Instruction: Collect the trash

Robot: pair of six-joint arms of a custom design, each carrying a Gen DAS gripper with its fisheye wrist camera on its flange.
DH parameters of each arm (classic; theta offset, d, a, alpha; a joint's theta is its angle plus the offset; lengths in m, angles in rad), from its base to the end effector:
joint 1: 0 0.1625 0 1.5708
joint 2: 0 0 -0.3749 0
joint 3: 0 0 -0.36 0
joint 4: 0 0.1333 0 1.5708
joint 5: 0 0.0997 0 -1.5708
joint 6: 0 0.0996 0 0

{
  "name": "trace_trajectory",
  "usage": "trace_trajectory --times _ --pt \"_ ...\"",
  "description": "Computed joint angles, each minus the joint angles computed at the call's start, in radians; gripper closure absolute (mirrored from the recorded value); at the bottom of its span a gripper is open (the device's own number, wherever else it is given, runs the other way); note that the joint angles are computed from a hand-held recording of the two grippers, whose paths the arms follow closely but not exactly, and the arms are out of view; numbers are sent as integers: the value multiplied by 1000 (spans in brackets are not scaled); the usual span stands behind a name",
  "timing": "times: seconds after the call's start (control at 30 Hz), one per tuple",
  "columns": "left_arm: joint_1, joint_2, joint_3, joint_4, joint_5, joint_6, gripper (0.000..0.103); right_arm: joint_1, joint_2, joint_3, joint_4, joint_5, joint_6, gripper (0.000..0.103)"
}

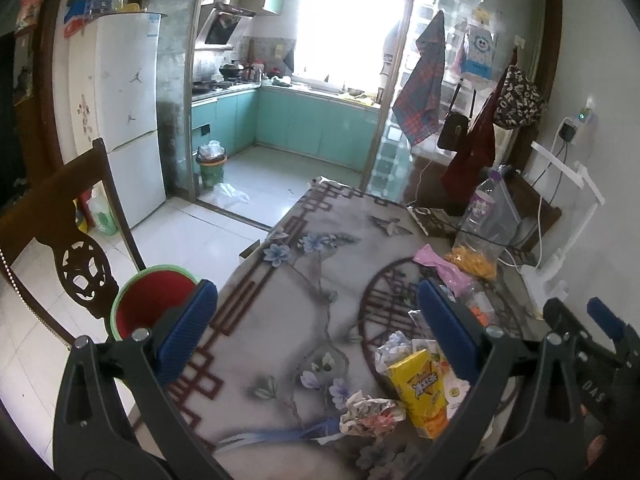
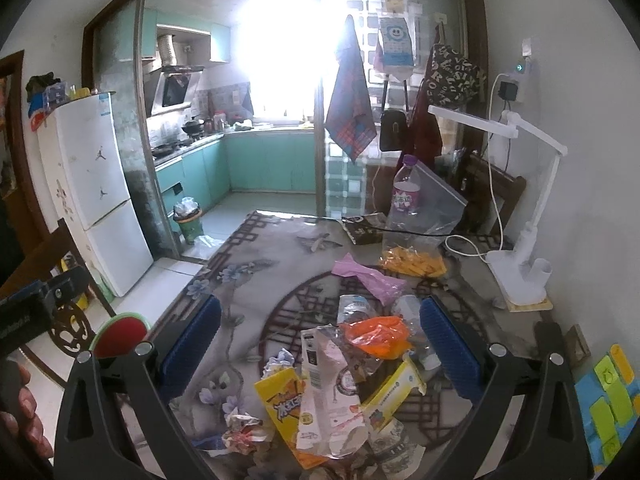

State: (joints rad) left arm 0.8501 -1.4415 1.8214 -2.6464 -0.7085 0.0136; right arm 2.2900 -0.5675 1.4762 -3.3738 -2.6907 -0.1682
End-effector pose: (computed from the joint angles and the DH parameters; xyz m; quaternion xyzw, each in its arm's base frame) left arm -0.1735 -0.5141 0.4149 0.1736 0.8483 -0.4266 0.2614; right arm 0.4503 -0.4480 0.1307 0.1205 -0.7886 0.4828 0.3612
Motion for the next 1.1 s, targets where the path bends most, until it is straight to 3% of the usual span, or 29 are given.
trace_trajectory --times 0.17,0.27,0.33,0.4,0.43,0.47,0.53,0.6,0.67,0.9,0.93,0.97,1.0,1.1 --pt "22 15 32 -27 33 76 5 -19 -13 23 108 1 20 7" --pt "52 7 90 -108 16 151 5 -62 -61 84 271 61 124 7" --pt "69 -6 94 -32 8 130 5 -93 -88 120 366 117 193 9" --pt "90 -21 94 60 -17 103 5 -132 -99 142 483 179 257 20" --pt "95 -24 102 74 -12 93 5 -146 -89 141 522 190 265 32" --pt "99 -28 110 76 -11 87 5 -157 -71 130 555 191 260 45" --pt "104 -35 117 110 -13 67 5 -168 -34 103 592 176 239 55" --pt "108 -38 123 119 -18 69 5 -180 -12 90 595 165 233 55" --pt "105 -45 132 130 -25 72 5 -200 -32 108 565 204 280 53" --pt "136 -30 84 255 -133 0 5 -270 -86 91 704 303 388 39" --pt "142 -23 76 271 -158 -4 5 -274 -91 95 694 316 392 47" --pt "151 -11 67 290 -184 -7 5 -276 -102 100 683 322 396 70" --pt "156 -2 65 296 -198 -10 5 -276 -104 98 685 317 398 85" --pt "177 38 58 302 -260 -15 5 -287 -139 132 636 357 400 86"
